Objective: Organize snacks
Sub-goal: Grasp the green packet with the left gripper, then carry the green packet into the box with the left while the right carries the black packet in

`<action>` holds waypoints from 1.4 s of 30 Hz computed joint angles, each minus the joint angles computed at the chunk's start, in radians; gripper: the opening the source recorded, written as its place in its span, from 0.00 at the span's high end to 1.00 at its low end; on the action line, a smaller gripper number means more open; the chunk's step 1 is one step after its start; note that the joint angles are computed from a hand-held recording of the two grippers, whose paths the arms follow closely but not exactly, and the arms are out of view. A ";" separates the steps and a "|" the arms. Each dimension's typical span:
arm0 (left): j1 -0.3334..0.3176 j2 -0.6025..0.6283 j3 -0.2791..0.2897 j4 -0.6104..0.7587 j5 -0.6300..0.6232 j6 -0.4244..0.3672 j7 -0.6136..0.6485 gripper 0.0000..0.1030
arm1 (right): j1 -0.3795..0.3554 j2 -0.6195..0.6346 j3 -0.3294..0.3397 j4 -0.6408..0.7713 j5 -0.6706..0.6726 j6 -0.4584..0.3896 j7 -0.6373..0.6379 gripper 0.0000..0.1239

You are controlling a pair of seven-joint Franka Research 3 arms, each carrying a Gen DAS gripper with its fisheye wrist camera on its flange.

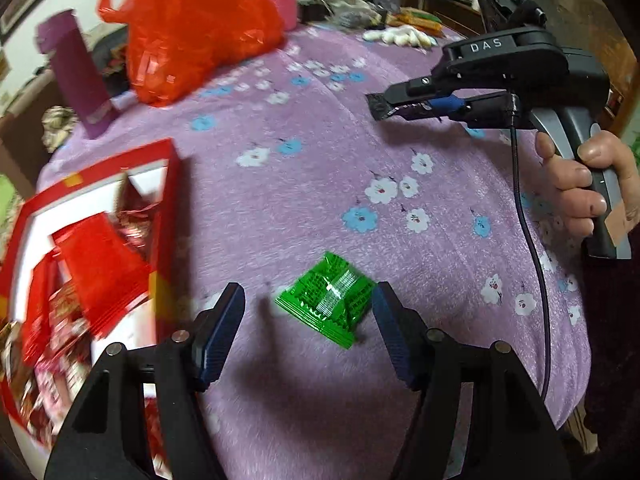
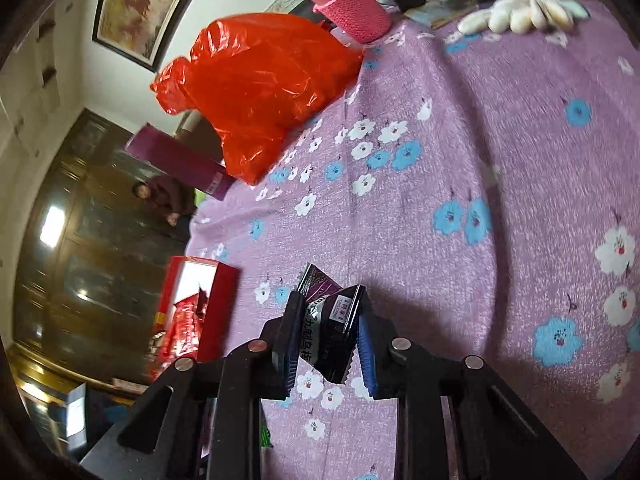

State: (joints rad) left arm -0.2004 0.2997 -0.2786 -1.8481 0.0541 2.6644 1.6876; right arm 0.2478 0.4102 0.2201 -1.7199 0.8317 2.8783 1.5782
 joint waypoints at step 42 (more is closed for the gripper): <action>0.070 -0.038 -0.069 -0.071 -0.236 0.089 0.216 0.58 | -0.018 0.040 0.032 0.044 -0.012 -0.010 -0.001 0.79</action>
